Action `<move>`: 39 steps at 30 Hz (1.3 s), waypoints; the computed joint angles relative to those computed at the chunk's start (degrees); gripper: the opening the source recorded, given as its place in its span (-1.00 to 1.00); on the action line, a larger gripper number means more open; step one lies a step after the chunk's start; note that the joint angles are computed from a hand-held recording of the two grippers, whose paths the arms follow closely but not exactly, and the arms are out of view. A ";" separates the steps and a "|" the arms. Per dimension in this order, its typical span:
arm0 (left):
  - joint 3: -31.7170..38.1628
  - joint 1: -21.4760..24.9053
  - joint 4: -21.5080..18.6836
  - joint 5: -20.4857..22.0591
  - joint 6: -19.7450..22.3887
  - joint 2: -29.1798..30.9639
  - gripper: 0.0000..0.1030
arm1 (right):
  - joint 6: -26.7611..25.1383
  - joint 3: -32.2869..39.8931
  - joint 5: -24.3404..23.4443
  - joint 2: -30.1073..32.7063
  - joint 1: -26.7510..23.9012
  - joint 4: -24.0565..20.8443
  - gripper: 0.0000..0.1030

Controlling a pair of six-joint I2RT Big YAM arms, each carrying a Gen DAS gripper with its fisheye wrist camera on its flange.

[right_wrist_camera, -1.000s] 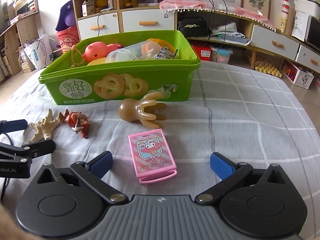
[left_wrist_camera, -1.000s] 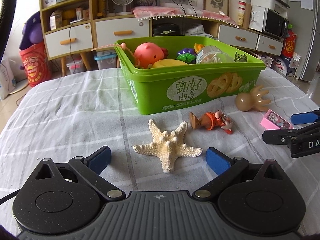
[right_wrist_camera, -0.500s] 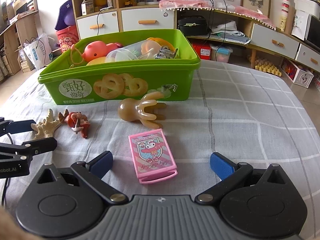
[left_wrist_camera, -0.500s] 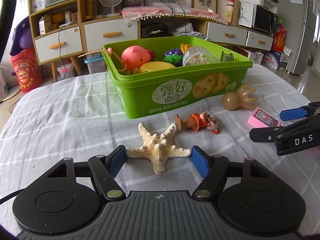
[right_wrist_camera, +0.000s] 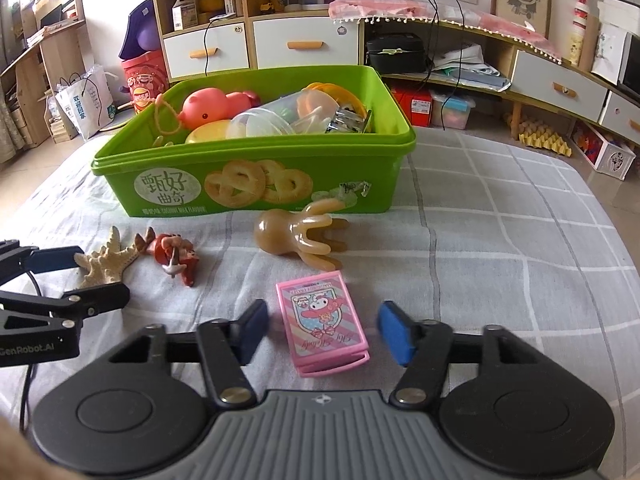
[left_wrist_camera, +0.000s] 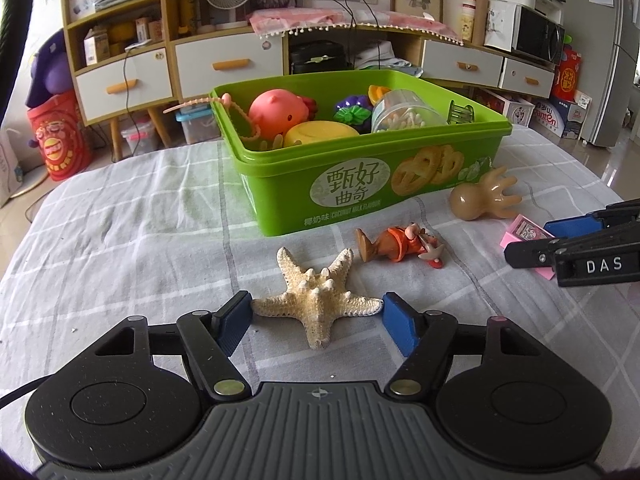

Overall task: Organize rigid objects
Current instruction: 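Grasp the starfish with the left tool while the right tool grasps the pink card box, then carry the starfish and pink card box up over the green bin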

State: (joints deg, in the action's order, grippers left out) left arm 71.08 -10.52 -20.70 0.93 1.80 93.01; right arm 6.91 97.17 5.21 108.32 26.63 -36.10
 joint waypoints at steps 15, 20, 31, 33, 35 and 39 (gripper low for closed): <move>0.34 0.05 -0.24 2.03 -2.77 -1.06 0.42 | 10.45 4.02 -6.81 0.72 -1.36 -6.34 -0.57; 0.30 -0.01 -0.27 2.60 -3.32 -1.67 0.42 | 14.03 4.89 -9.55 0.66 -1.61 -8.26 -0.57; -0.34 -0.52 1.34 4.66 -3.88 -3.76 0.42 | 17.22 4.85 -12.80 -0.56 -2.03 -8.22 -0.57; -0.39 -0.71 1.78 4.88 -4.14 -4.07 0.42 | 17.60 4.74 -13.03 -0.92 -2.02 -7.71 -0.57; -0.38 -0.85 2.19 5.02 -4.44 -4.29 0.42 | 18.01 4.72 -13.27 -1.21 -2.06 -7.17 -0.57; -0.16 -1.06 2.52 5.06 -5.02 -4.52 0.42 | 18.92 5.11 -14.01 -1.39 -2.05 -6.91 -0.57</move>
State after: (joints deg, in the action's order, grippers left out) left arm 70.93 -11.58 -18.18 5.99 -3.22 88.49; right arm 25.83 102.28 -8.80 106.93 24.58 -43.01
